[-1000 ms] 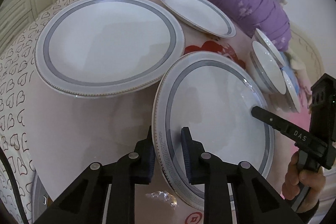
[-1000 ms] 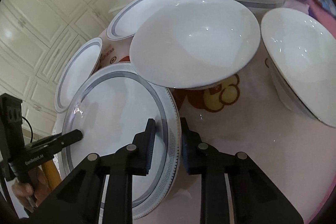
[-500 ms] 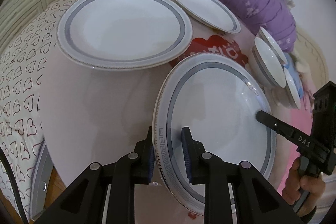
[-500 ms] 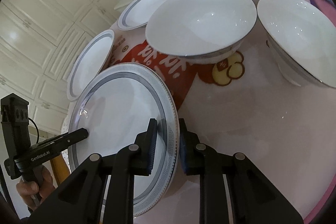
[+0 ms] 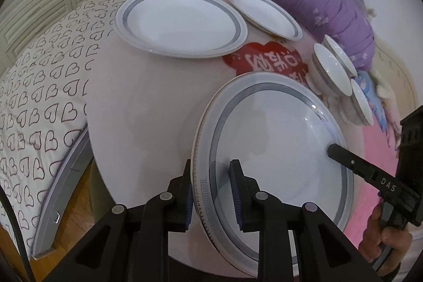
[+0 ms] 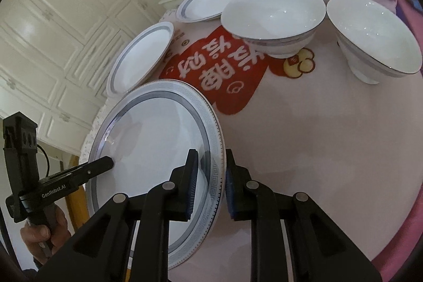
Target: Organize plates and bowls
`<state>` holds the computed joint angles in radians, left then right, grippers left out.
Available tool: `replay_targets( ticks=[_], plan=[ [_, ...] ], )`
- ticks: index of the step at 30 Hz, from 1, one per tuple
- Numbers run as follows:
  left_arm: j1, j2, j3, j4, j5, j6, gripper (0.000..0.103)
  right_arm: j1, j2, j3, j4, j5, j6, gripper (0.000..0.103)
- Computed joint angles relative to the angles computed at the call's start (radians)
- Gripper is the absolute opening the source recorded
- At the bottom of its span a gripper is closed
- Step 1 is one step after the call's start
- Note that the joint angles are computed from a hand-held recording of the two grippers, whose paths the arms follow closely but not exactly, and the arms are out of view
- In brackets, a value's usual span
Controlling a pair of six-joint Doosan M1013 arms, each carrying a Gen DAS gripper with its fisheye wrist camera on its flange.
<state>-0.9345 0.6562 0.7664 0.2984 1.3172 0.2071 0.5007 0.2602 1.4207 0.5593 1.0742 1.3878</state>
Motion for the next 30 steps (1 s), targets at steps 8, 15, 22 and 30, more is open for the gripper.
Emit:
replay_targets(
  ticks=[8,15,22,30],
  plan=[
    [0.005,-0.026,0.061,-0.029,-0.039,0.007,0.022,0.013,-0.002,0.019,-0.034,-0.019,0.035,0.019],
    [0.013,-0.018,0.06,-0.03,-0.039,0.073,0.022,0.006,-0.013,0.043,-0.038,-0.032,0.082,0.019],
    [0.018,-0.013,0.056,-0.039,-0.04,0.103,0.022,0.008,-0.011,0.044,-0.041,-0.032,0.094,0.02],
    [0.018,0.002,0.016,-0.005,0.022,0.105,0.065,0.001,-0.022,0.053,-0.028,-0.064,0.118,0.062]
  ],
)
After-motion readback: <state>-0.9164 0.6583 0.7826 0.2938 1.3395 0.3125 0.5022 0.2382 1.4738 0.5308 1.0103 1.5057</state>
